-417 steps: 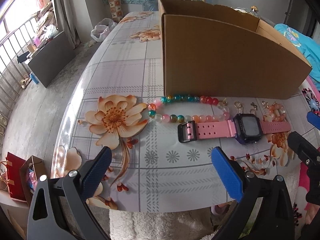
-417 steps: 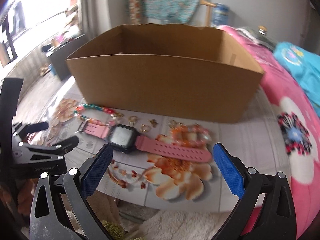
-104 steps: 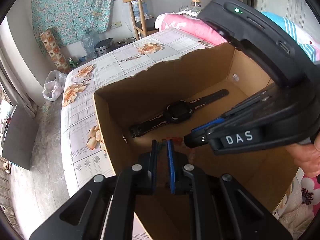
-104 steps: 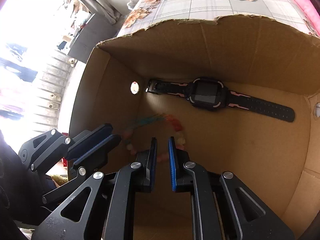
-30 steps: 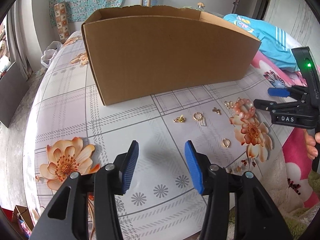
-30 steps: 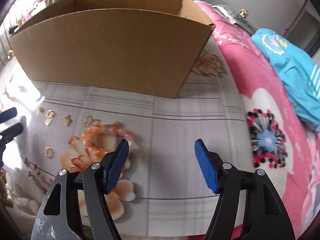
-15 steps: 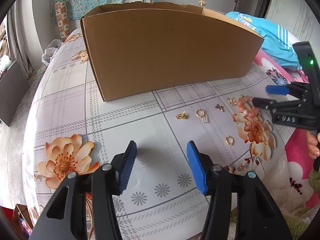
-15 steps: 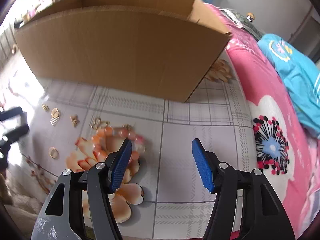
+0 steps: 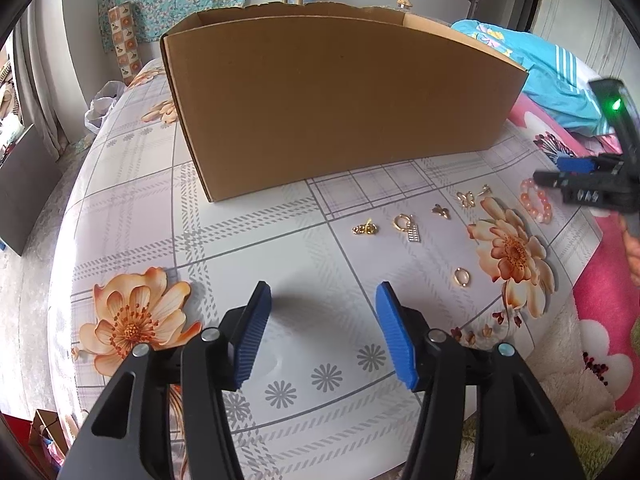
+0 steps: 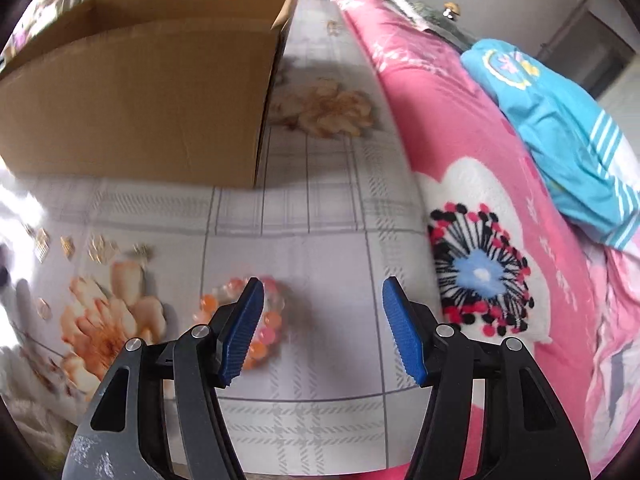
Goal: Organize jewelry
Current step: 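Withdraw the right tool from the box and move toward the gold charms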
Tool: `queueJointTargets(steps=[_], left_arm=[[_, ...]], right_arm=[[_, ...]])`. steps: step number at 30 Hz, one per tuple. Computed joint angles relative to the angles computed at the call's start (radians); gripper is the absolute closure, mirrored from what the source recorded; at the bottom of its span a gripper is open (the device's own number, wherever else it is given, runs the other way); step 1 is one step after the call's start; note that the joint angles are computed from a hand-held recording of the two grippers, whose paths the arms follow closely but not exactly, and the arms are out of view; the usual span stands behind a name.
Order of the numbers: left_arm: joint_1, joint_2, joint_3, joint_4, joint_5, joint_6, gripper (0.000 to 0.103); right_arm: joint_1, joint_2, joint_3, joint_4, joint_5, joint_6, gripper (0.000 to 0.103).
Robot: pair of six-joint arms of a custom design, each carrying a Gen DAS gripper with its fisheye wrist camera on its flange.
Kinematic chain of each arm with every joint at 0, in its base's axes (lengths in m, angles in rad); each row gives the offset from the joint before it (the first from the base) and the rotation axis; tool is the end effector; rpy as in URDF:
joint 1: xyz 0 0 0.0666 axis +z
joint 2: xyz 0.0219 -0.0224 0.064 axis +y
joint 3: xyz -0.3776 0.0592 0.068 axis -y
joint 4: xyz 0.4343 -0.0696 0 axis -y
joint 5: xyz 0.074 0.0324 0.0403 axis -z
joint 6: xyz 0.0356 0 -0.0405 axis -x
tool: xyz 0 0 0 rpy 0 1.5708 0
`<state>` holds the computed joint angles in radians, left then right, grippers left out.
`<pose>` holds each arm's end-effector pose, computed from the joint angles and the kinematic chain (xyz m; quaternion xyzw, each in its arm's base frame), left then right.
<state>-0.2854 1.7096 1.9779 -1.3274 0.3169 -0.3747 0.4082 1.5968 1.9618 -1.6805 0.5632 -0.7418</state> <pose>0.5848 -0.1836 0.5162 0.3474 0.8908 -0.1413 0.2565 0.4955 0.1932 0.5605 0.1931 0.9337 -0.1648 0.2525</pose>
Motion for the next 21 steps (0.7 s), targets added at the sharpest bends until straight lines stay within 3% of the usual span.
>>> queueJointTargets(steps=[4,9,14,19,21], left_arm=[[-0.001,-0.007,-0.009,0.005,-0.015,-0.001,0.047],[0.001,-0.013,-0.018,0.006,-0.023,-0.009,0.041],[-0.004,-0.018,-0.024,0.008,-0.056,-0.016,0.037],[-0.004,-0.018,-0.025,0.009,-0.065,-0.009,0.037],[-0.004,-0.018,-0.025,0.009,-0.068,-0.007,0.037]], right_arm=[[0.037,-0.068,-0.036,0.151,-0.080,0.017,0.038],[0.061,-0.070,-0.081,0.290,-0.319,0.079,0.035],[0.069,-0.006,-0.058,0.242,-0.347,0.102,0.031],[0.070,0.043,-0.030,0.178,-0.357,0.102,0.009],[0.069,0.066,-0.013,0.152,-0.345,0.115,0.007]])
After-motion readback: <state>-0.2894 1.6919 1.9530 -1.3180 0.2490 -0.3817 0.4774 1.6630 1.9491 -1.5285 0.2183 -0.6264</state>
